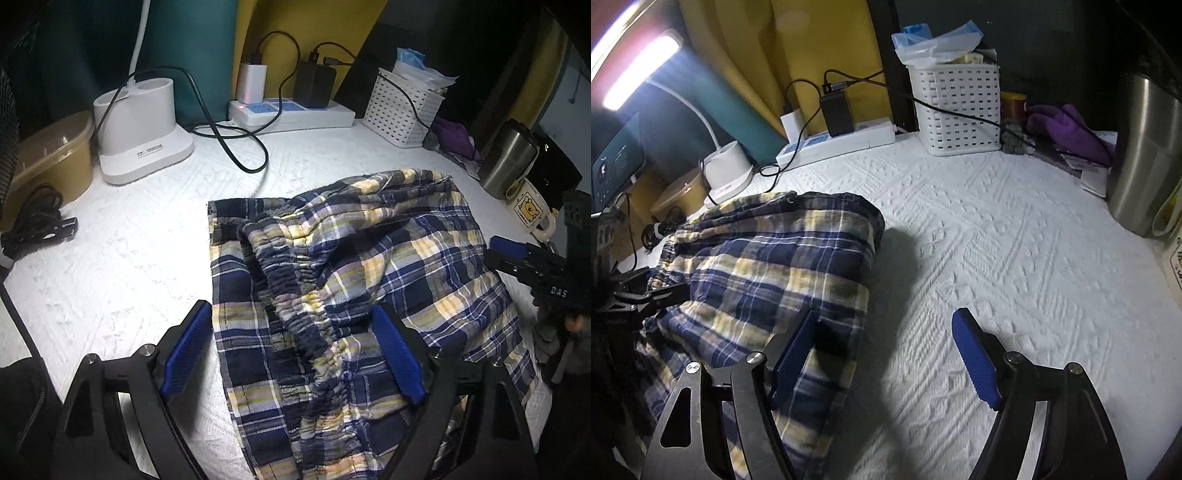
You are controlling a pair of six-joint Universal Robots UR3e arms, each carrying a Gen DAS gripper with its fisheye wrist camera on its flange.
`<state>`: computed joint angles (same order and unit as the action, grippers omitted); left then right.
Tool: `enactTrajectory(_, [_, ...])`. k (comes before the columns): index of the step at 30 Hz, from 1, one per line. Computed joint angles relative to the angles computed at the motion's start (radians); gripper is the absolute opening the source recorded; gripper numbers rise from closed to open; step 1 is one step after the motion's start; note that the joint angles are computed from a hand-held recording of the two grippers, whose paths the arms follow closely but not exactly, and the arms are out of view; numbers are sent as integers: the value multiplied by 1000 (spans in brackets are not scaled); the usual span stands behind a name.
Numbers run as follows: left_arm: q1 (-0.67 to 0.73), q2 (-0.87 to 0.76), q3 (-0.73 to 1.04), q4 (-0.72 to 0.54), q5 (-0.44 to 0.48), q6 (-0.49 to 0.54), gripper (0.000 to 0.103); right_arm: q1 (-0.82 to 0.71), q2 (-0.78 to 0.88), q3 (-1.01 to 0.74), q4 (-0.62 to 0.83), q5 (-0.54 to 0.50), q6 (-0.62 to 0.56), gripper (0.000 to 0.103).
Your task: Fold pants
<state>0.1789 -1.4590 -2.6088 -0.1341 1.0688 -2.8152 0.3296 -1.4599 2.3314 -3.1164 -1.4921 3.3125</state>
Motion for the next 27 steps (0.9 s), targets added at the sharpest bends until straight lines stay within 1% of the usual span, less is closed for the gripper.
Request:
enactTrajectory(2, [-13,-4,10,-4,4,-8,87,-4,12,-5,-10,13,1,77])
enactTrajectory(4, [-30,-9,31,-41,-22,16,86,-12,22,-6,-21,37,-3,77])
enactTrajectory(6, [-64,-28,46,-31,-28,8,80,-6,38,-23,-16,39,-7,77])
enactTrajectory(9, [-121,-72,68,29,22,-24,74,8,69,-55,-15,44,-5,77])
enactTrajectory(11, [-102,-63,56,33,7,-24,64,17,96,-82,-15,57,-14,77])
enactTrajectory(12, [-89,-56,49,29,-5,-18,62,25,106,-96,-12,55,-18,77])
enactTrajectory(13, [-79,-51,42,28,-16,-11,57,30,119,-111,-8,63,-22,77])
enactTrajectory(16, [-83,-54,33,49,-18,-8,53,38,162,-161,1,108,-36,77])
enactTrajectory(18, [-91,-68,31,71,-17,-10,53,54,185,-189,3,123,-36,77])
enactTrajectory(19, [-91,-69,32,70,-19,-6,53,74,201,-217,17,111,-34,74])
enactTrajectory(20, [-90,-71,33,69,-22,-6,53,83,208,-228,21,109,-32,65])
enactTrajectory(21, [-86,-68,30,67,-26,-4,53,87,213,-236,25,108,-27,63])
enactTrajectory(22, [-86,-67,28,72,-23,-6,50,92,215,-241,25,106,-20,58])
enactTrajectory(23, [-87,-65,26,74,-21,-7,46,91,218,-244,27,116,-19,48])
enactTrajectory(24, [-87,-63,25,73,-23,-4,44,90,221,-246,28,121,-16,45])
enactTrajectory(25, [-89,-60,26,65,-29,0,38,92,223,-244,24,117,-15,41])
enactTrajectory(26, [-86,-53,26,49,-42,7,34,95,224,-246,25,117,-17,32])
enactTrajectory(27, [-89,-49,28,44,-44,6,32,96,231,-253,24,121,-15,28])
